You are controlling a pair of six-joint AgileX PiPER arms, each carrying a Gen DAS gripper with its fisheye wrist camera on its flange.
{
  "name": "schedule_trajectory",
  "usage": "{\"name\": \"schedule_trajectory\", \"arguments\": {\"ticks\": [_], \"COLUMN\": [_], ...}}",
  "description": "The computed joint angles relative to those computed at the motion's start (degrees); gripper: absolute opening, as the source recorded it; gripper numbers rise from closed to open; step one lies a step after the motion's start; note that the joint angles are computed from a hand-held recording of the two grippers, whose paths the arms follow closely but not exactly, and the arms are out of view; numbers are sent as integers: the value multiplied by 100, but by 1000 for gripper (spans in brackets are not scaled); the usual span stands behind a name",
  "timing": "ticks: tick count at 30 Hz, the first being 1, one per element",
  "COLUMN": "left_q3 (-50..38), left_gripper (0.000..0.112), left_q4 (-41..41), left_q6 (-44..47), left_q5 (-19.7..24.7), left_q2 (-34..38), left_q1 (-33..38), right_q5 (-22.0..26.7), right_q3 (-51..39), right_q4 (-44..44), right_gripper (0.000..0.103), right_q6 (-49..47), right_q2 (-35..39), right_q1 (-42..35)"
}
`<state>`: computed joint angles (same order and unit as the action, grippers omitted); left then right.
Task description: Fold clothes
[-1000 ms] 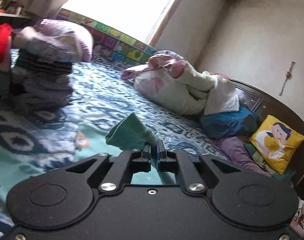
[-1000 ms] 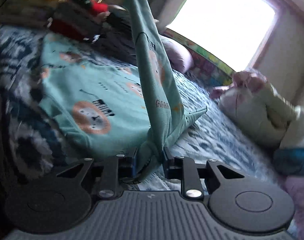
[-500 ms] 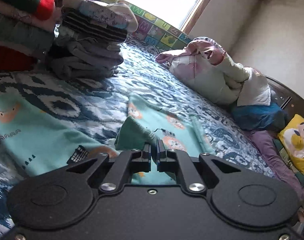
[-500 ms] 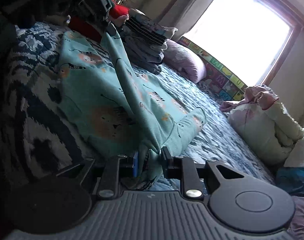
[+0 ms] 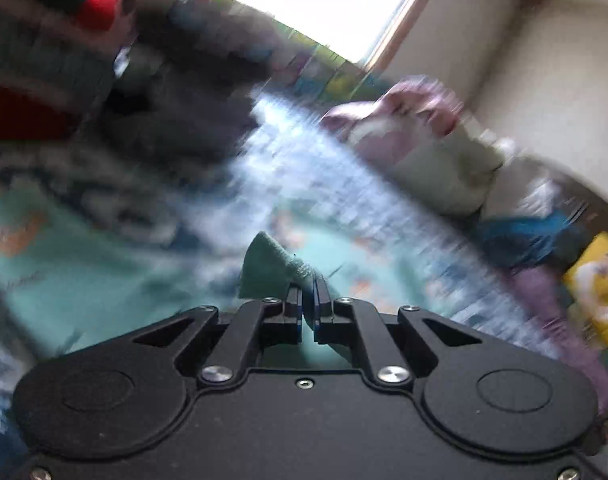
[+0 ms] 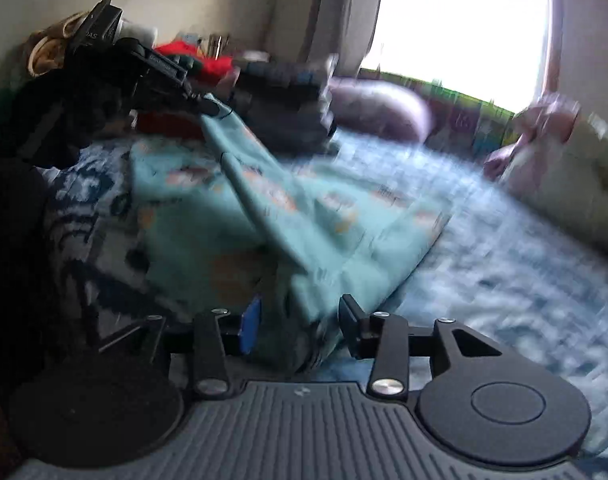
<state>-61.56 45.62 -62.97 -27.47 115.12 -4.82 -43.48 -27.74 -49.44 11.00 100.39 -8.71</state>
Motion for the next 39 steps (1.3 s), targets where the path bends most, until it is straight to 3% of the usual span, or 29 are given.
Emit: {"name": "schedule_trajectory", "arguments": {"ticks": [3, 5, 7, 10, 11, 13, 15, 17, 21, 25, 29, 31, 34, 36, 39], "left_q3": [56, 74, 59, 41, 28, 9, 2, -5, -63, -11, 27, -43, -212, -121, 372], "left_gripper": [4, 4, 4, 4, 4, 4, 4, 4, 6, 27, 28, 28, 27, 4, 5], "left_q4": [72, 101, 122, -18, -77, -197, -235, -180, 92, 185, -234, -233, -60, -140, -643], "left_q6": [-19, -5, -41, -26, -11, 118, 232, 241, -253, -837, -781, -833, -1125, -1108, 124], "left_q5": [-124, -207, -215, -117, -62, 100, 239, 327, 286, 162, 198, 179, 143, 7, -1012], "left_q2": [52, 21, 56, 152, 181, 190, 164, 141, 208, 156, 95, 133, 249, 142, -343], "left_q1": [8, 37, 59, 31, 8, -61, -109, -121, -41, 58, 85, 95, 86, 72, 57], "right_q5": [380, 407, 79, -455, -313, 540, 815, 661, 51, -273, -364, -214, 323, 981, 1381], "right_q3": [53, 54, 148, 287, 186, -273, -461, -584, -632, -895, -1332, -1628, -2131, -2578, -2534], "right_q4": [391, 132, 122, 847, 812, 412, -223, -1105, -1761, -1422, -975, -762, -735, -1592, -1600], "right_gripper": [50, 48, 47, 55, 56, 62, 62, 62, 58, 58, 48, 38, 37, 37, 37], "right_q6": [-691, -439, -362, -1002, -950, -531, 27, 942, 1730, 1980, 2301, 2515, 2792, 3530, 3116], "right_q2": [-52, -201, -306, -171, -101, 168, 132, 54, -20, 116, 459, 658, 984, 1236, 1112], "right_q1": [331, 235, 87, 281, 377, 617, 559, 247, -289, -471, -410, -293, -65, 155, 395]}}
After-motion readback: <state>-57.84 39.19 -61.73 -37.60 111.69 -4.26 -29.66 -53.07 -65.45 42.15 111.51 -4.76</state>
